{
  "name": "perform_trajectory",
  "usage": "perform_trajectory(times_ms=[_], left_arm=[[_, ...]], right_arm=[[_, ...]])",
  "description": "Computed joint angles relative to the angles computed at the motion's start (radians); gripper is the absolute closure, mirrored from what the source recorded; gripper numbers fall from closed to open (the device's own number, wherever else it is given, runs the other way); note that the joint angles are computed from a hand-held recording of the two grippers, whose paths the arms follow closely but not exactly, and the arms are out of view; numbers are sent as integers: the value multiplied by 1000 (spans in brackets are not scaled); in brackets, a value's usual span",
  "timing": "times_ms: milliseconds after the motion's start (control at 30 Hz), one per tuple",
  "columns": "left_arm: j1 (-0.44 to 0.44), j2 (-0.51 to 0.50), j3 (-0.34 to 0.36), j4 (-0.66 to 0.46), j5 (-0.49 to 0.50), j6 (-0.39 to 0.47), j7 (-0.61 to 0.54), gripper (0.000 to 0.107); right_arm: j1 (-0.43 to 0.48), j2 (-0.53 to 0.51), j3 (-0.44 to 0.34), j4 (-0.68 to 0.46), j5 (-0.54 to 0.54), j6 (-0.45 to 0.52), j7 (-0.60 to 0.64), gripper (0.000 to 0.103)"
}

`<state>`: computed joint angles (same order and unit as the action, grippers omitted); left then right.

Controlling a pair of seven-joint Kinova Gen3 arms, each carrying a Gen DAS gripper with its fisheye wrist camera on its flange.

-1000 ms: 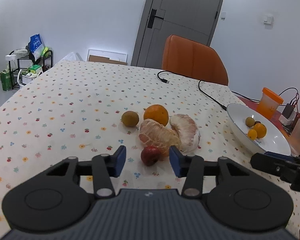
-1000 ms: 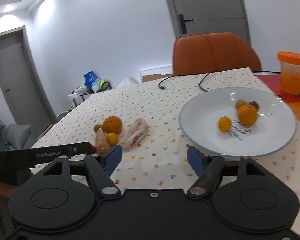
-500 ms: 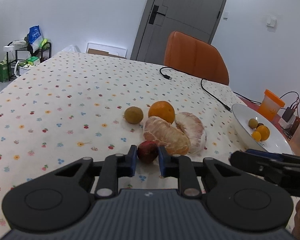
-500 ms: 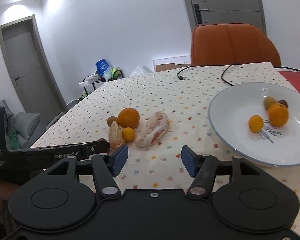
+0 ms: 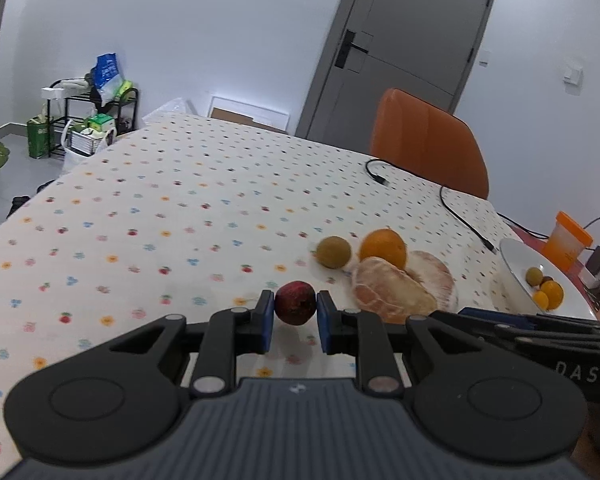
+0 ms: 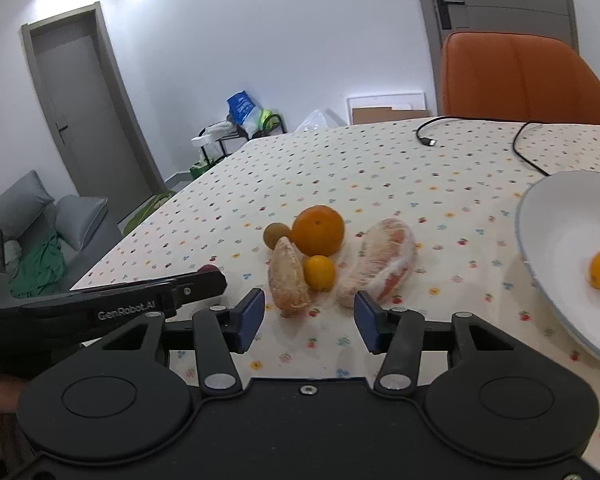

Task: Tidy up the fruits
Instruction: 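Grasp the red plum with the left tool while the right tool grasps a pomelo segment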

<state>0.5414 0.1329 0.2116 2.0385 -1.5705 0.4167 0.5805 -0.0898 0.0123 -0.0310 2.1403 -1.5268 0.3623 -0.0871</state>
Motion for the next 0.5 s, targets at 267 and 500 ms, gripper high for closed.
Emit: perform_trajectory(times_ms=[267,500], left_arm=[[-14,-23,-2,25,8,19,7,86],[-25,-32,0,32,34,27,-7,86]], right_arm=[[-12,42,-23,-44,53,-14,-48,56],[-12,78,-47,-69,93,-41,-113,82]])
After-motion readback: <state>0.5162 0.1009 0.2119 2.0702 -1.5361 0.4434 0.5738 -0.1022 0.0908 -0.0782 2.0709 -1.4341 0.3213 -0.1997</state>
